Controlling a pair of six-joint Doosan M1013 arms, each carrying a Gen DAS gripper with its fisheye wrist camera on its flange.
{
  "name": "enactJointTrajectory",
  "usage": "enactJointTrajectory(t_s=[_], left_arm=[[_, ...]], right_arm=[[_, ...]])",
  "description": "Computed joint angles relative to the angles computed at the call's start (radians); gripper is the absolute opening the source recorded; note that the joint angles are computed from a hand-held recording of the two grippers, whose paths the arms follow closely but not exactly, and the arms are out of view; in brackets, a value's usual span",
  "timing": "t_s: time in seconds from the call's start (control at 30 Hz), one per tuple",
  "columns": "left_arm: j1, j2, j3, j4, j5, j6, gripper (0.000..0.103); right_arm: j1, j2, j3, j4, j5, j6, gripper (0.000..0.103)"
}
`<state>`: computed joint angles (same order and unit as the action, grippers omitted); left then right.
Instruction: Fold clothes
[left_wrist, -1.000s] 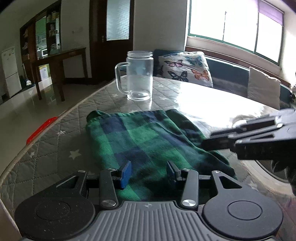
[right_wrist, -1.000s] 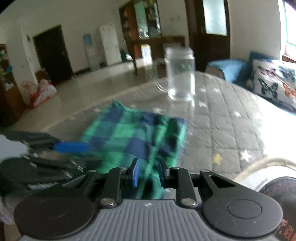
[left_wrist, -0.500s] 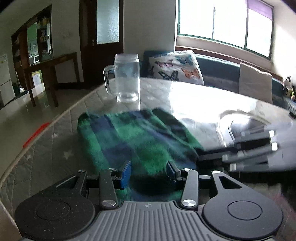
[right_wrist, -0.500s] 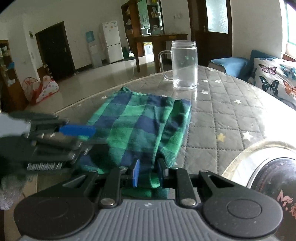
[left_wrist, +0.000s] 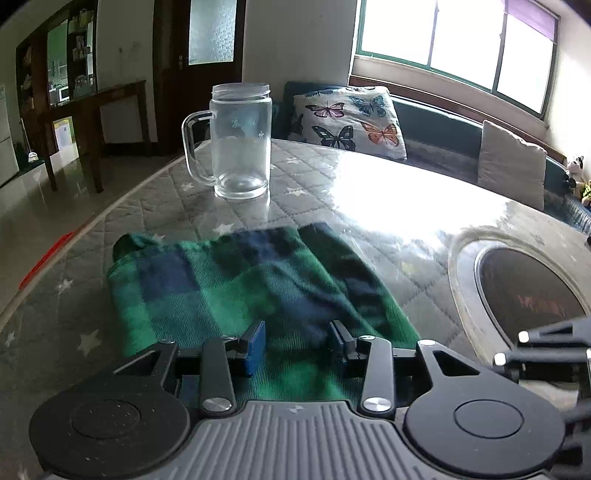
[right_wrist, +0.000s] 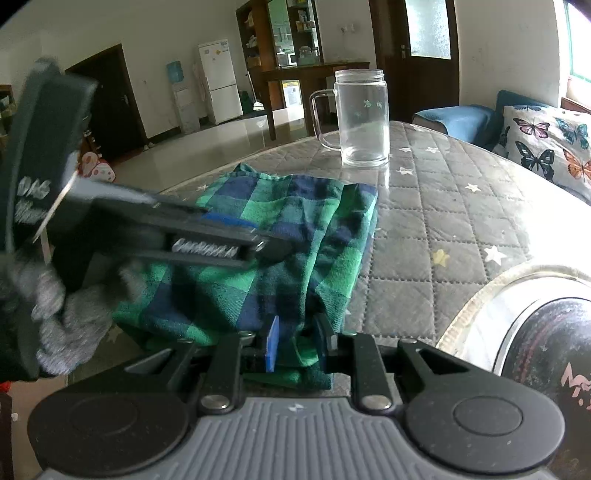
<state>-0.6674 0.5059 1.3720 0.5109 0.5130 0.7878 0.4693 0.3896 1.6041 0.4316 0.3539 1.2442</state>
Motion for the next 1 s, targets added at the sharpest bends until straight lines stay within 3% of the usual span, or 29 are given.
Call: enactJointTrajectory(t_s=[0.33,0.6,0.7,1.0], left_arm=[[0.020,0.087,-0.148,-0.126,0.065,0.124,0.039],[0.009,0.159,-0.267,-0.086,0.167,0.111,0.039],[0.003,0.158,-0.267,-0.055,0.172,0.094,0.039],[-0.003,0.088,-0.171,0.034,0.140,-0.001,0.047]], right_arm=[[-0.004,0.005,-0.001,0.041,-0.001,-0.050,0.021],[-0.002,0.004,0.006,0.044,-0.014,-0.066,0.021],[-0.001,0.002,0.007,0.048,-0.017,-0.069,0.022],[0.010,-0.014,0.018,0.036,-0.034,-0.053,0.044]])
